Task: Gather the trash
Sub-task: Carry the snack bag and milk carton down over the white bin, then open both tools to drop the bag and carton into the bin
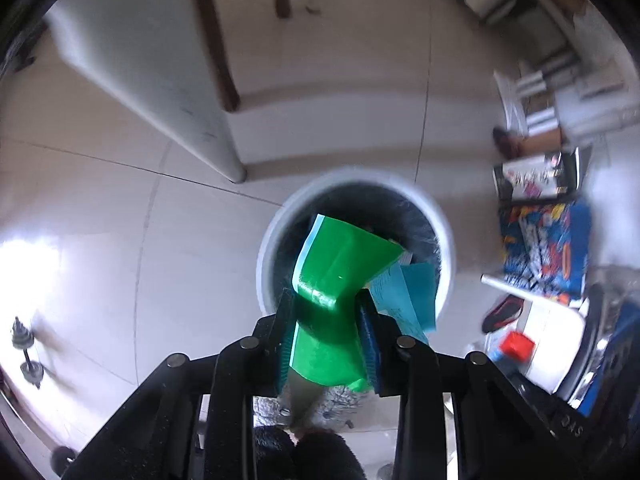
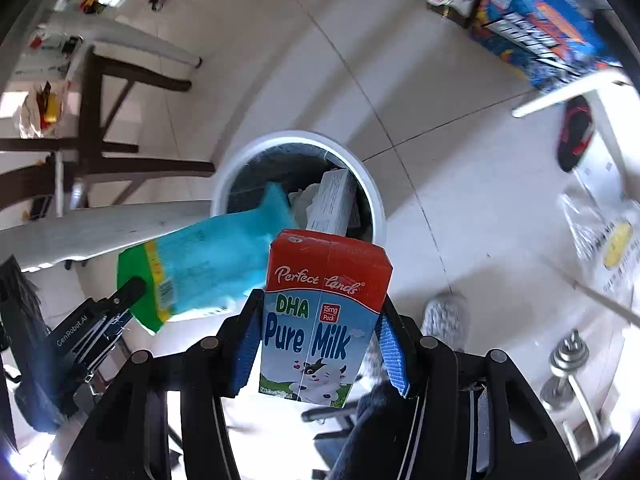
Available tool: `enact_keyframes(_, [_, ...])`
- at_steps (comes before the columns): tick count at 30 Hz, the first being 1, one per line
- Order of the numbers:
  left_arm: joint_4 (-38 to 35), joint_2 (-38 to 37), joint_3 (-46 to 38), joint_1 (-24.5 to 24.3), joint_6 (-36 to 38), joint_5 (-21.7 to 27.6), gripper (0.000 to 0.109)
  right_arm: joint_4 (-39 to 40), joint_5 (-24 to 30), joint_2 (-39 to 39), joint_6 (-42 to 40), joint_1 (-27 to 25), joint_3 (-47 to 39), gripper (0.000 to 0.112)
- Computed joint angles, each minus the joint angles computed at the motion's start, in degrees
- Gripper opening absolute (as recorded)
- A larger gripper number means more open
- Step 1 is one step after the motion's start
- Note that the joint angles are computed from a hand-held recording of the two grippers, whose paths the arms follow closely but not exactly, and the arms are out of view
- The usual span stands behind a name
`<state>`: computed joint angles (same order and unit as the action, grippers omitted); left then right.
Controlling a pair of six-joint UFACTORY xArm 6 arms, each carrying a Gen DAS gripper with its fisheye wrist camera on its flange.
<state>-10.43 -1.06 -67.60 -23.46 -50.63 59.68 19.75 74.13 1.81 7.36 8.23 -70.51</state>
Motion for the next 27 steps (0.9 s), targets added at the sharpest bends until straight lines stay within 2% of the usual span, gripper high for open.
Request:
enact_keyframes(1, [-0.36,1.48,-0.72,-0.1,0.87,0.46,0.03,0.14,-2.22,1.75,-0.86,0.51,0.77,0.055])
enact_keyframes(3, [1.25,3.73,-2.57,-0.3,1.59,2.45,0.043,1.28,-4.72,4.8,-2.8,1.02,1.23,0.056])
enact_keyframes(4, [2.37,4.0,-2.56,-0.53,1.54,2.39,0.059,1.94,-5.87,6.7,-3.93,1.31,1.2,0.057])
enact_keyframes(5, [3.23,4.07,-2.51,-0.66,1.36,2.41,0.077,2.3,-6.42,7.97,-4.66,1.61,1.05,0.064])
enact_keyframes(6, [3.79,3.48,-1.6,-0.71,1.09,1.47,0.081,2.47,-6.82,9.12,-5.45,1.88,0.87,0.074])
enact_keyframes(7, [4.74,3.09,-1.33,-0.79,0.55,1.56,0.083,2.55,-7.27,10.01,-5.91,2.1,0.7,0.096])
enact_keyframes(8, [5.73,2.61,-1.13,-0.85,0.07,2.11,0.087,2.89,-7.76,10.21,-6.63,2.2,1.14,0.103])
enact_keyframes(9, [5.79,1.99,-0.39,-0.68,0.24,2.28,0.093,2.52,-7.98,10.32,-6.9,2.46,1.26,0.103])
enact_keyframes(10, [5.74,1.71,-0.26,-0.68,0.26,2.92,0.103,1.77,-8.21,10.24,-7.04,2.73,1.45,0.103])
enact_keyframes(14, [7.9,-0.39,0.44,-1.35,0.22,6.23,0.103,-2.38,-8.98,8.49,-7.41,4.21,2.32,0.103])
enact_keyframes(21, [10.98,-5.4,1.24,-4.29,-1.33,13.02,0.103,-14.06,-10.96,1.56,-7.0,7.57,5.83,0.103])
enact_keyframes(27, [11.2,-8.41,-2.38,-7.2,-3.24,19.49,0.103,-16.33,-8.48,-4.55,-6.45,7.76,7.21,0.103])
